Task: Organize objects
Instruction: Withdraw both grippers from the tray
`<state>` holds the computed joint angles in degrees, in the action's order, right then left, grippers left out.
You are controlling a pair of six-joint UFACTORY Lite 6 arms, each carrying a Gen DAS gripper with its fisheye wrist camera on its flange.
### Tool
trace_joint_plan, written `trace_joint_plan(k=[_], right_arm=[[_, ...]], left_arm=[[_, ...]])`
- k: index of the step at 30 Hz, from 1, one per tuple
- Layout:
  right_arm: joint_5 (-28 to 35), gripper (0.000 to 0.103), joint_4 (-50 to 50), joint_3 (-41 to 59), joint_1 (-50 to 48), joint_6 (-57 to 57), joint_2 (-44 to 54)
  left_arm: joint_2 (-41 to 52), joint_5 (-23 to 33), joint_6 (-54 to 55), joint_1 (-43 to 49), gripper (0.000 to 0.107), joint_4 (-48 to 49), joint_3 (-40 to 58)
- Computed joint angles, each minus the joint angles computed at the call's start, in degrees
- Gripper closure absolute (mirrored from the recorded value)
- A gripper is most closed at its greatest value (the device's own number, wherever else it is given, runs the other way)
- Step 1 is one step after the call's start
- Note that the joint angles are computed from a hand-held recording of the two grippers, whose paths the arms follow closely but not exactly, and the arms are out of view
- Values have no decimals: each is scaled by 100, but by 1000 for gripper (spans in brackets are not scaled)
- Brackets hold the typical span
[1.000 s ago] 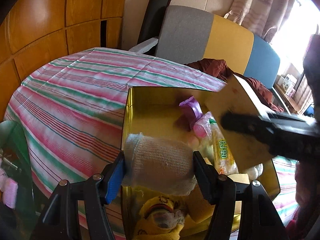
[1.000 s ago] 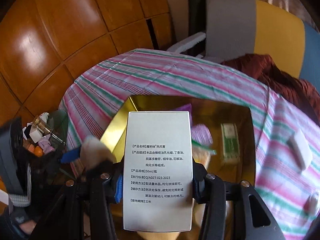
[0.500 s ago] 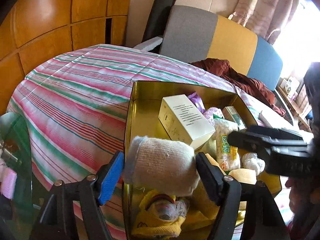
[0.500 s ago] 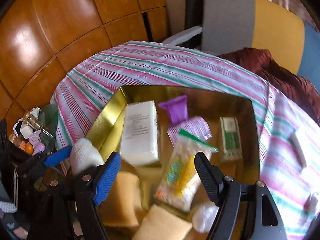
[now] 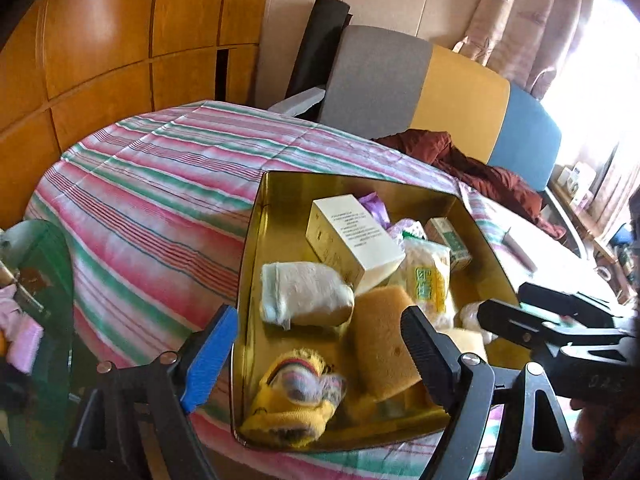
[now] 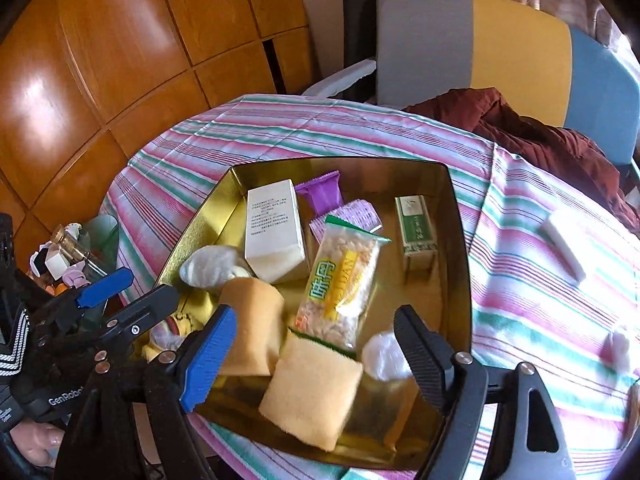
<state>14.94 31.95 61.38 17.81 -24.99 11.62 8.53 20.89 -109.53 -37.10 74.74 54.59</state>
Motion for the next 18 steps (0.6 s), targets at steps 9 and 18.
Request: trace_joint_plan(k=[9,18], right_arm=[[-318,19,-665,-678,19,673,-496],[-376,19,-655,-1142,-282,617,-967]], left_arm=[[60,817,173,-650,18,-248,166],[65,1251,272,-1112,17,-171,333]])
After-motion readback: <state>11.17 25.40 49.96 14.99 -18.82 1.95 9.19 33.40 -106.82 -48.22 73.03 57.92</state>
